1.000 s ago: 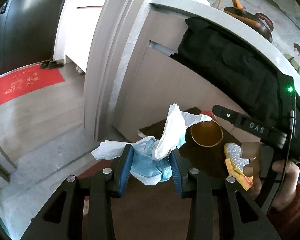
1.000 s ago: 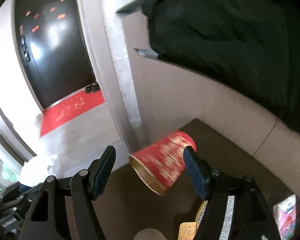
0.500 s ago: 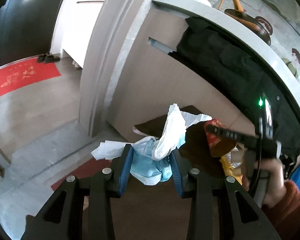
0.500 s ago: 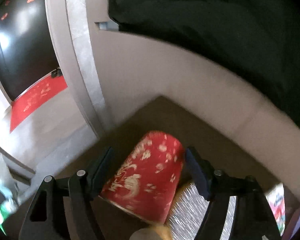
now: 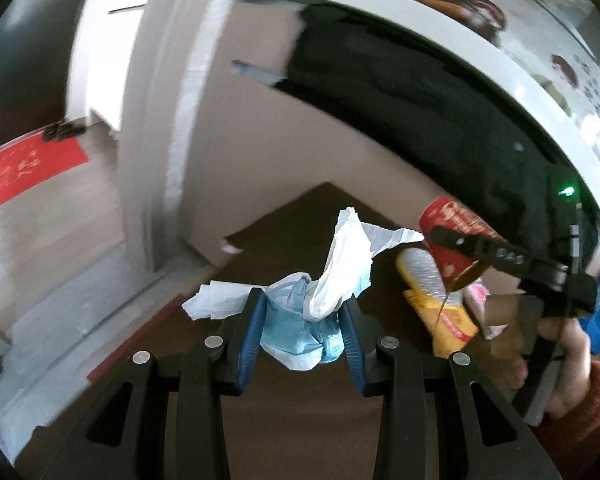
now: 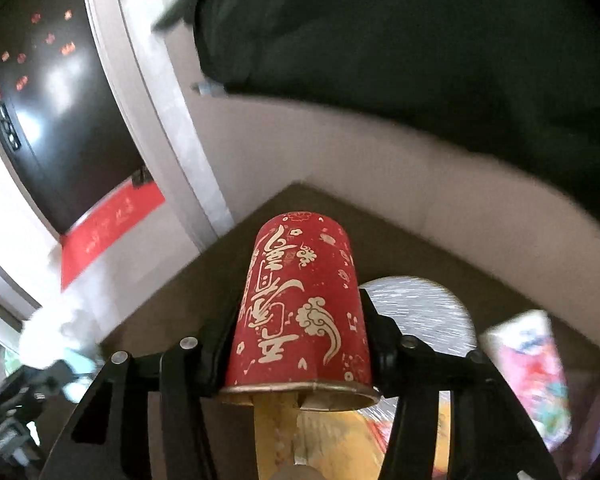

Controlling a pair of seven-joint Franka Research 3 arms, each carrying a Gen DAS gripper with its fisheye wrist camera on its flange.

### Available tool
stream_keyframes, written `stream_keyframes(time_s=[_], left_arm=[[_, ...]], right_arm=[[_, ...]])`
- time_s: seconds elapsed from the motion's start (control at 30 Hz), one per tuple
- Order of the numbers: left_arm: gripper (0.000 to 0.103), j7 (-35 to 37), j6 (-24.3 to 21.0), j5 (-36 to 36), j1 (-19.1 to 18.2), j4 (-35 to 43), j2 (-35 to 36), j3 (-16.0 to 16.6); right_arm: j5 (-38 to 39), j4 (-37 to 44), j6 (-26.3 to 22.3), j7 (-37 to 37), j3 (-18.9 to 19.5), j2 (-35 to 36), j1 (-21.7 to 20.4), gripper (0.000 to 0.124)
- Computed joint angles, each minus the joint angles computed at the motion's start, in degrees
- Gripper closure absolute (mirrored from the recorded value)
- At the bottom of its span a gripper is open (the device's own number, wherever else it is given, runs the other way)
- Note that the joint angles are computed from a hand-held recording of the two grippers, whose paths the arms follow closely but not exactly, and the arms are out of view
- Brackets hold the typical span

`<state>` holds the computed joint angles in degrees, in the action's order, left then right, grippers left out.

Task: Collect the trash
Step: 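Carry the red cup and tissue bundle over the bin with both grippers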

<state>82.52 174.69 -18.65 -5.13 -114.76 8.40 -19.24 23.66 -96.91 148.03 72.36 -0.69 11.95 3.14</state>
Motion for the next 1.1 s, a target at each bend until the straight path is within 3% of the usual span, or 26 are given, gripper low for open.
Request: stream_keyframes(time_s=[0.23, 0.67, 0.8, 1.1], left_arm=[[0.065, 0.7, -0.6, 2.2, -4.0, 6.7, 2.1, -3.3], [0.065, -12.5, -2.7, 18.9, -17.9, 10.1, 1.4, -2.3], [0.065, -16.2, -5.1, 24.6, -22.4, 13.9, 3.6, -2.2], [0.065, -20.9, -12.7, 34.3, -32.0, 26.8, 12.1, -2.2]], right_arm=[[2.2, -12.7, 3.3, -1.9, -3.1, -14.1, -3.1, 0.074], [-0.1, -34.9, 3.3, -5.4, -9.9, -38.2, -10.6, 0.074], [-2.4, -40.0, 2.8, -6.0, -11.8, -45.1, -14.9, 0.074], [-6.5, -44.0, 0.3, -7.8, -16.5, -51.6, -24.9, 0.074]])
